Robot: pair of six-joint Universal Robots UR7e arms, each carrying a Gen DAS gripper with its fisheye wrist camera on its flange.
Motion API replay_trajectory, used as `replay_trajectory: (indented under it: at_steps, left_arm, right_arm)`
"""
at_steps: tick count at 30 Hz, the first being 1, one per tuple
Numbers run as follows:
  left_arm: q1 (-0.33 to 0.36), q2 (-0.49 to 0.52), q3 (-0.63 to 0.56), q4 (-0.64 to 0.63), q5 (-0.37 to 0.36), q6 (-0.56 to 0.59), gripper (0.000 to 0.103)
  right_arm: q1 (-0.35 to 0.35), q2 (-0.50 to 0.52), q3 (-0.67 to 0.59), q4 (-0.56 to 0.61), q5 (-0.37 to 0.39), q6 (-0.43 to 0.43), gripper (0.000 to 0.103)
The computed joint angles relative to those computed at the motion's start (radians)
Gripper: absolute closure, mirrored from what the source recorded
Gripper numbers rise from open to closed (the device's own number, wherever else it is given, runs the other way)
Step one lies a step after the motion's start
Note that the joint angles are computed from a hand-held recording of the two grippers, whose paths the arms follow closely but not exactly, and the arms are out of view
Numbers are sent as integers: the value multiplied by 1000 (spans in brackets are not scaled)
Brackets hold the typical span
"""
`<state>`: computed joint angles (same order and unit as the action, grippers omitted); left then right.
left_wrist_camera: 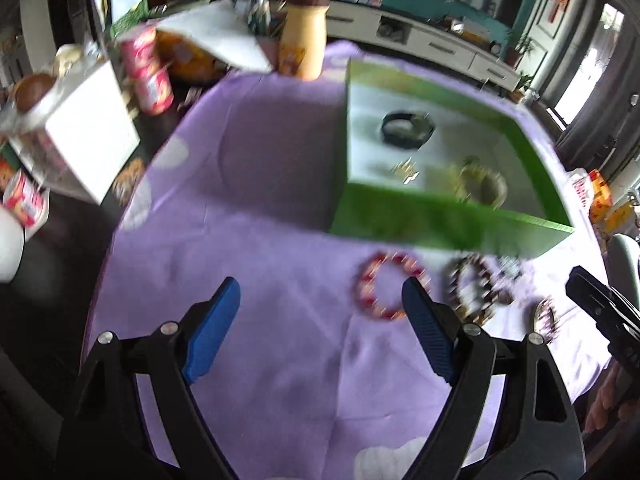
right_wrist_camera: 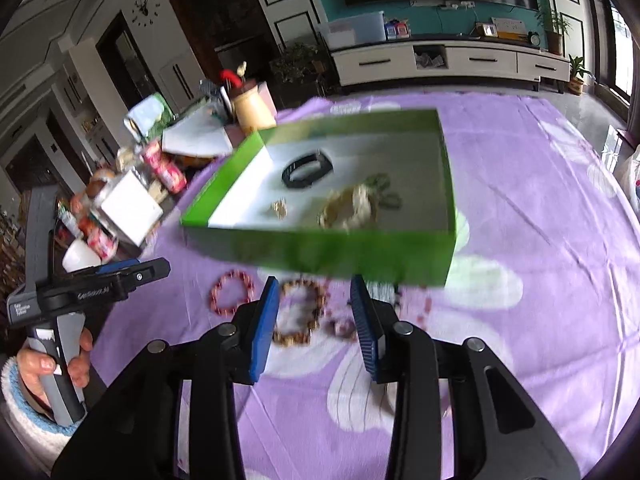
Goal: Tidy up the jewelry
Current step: 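Grasp the red bead bracelet with the left gripper while the right gripper grasps the silver ring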
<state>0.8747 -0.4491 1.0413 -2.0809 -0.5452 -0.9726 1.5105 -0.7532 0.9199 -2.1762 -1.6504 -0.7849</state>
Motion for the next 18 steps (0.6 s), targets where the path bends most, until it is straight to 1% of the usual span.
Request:
replay_trajectory:
  at_steps: [3,6,9,13,15,18]
  left_arm:
    - [4,-8,39,-10,-17,-10,19]
    - [7,7,35,-17,-16,14,19]
    - [7,23,26,-54,-12,55,19]
    - [11,54,-16,-73,-1,113,19]
    - [14,70,-43,-63,9,129,19]
    - [24,92,-83,-42,6,140,19]
  right_arm:
    - [-7,-15,70,-58,-71,-24,66]
    - [-12,-12,94,-78,-105,-33,66]
    - [-11,-5,112,-119,-121,-55,66]
    - [-9,14,111,-155,-136,-71,66]
    - [-7,26,105,-171,-143,-85,66]
    - [-3,43,94,-188,-159,-101,66]
